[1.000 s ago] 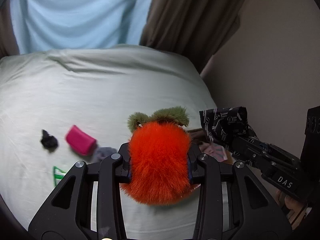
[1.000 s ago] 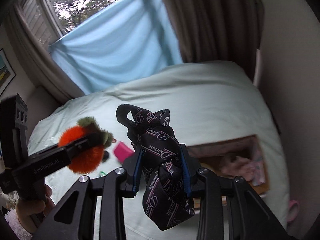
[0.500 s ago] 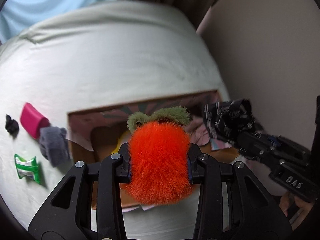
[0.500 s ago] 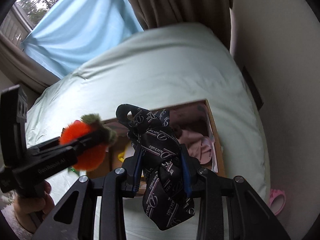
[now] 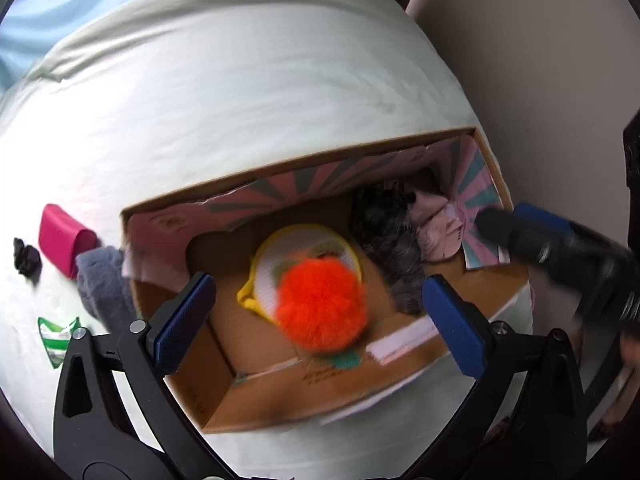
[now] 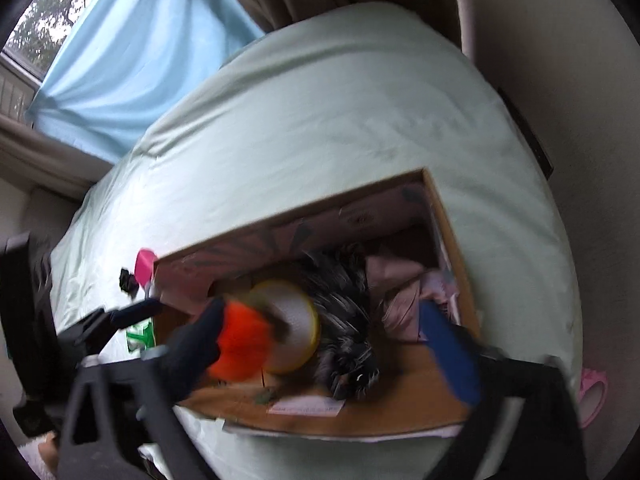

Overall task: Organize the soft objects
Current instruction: 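Carry the pom-pom and black scarf over the box and release both inside, then withdraw both open tools from the box back over the bed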

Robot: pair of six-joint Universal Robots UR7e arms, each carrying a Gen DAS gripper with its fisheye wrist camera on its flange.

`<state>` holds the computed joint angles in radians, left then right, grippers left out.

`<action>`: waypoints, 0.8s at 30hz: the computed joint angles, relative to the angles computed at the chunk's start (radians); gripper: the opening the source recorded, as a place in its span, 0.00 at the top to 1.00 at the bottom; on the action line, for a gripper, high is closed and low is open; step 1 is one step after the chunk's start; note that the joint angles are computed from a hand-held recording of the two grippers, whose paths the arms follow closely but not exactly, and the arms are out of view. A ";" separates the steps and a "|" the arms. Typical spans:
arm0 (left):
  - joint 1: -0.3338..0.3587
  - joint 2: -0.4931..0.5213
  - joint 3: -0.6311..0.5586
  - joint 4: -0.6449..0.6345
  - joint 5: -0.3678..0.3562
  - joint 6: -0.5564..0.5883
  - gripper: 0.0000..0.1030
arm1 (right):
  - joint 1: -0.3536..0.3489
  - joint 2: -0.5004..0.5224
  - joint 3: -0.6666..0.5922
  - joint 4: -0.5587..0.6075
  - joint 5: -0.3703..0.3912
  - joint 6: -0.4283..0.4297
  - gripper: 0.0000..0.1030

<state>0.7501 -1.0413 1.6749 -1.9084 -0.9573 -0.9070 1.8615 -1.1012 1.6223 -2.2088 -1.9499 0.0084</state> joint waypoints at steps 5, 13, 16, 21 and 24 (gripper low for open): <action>-0.008 -0.035 0.031 0.035 -0.008 -0.037 0.00 | -0.005 -0.017 0.019 -0.035 0.007 0.022 0.01; -0.058 -0.071 0.019 0.099 0.010 -0.074 0.00 | 0.040 -0.042 0.021 -0.032 -0.042 -0.021 0.01; -0.090 -0.090 0.013 0.122 0.026 -0.089 0.00 | 0.068 -0.058 0.010 0.001 -0.054 -0.024 0.01; -0.158 -0.151 0.010 0.186 0.067 -0.147 0.00 | 0.139 -0.077 -0.011 0.043 -0.124 -0.032 0.01; -0.209 -0.203 0.006 0.264 0.103 -0.199 0.00 | 0.191 -0.089 -0.022 0.061 -0.147 -0.034 0.01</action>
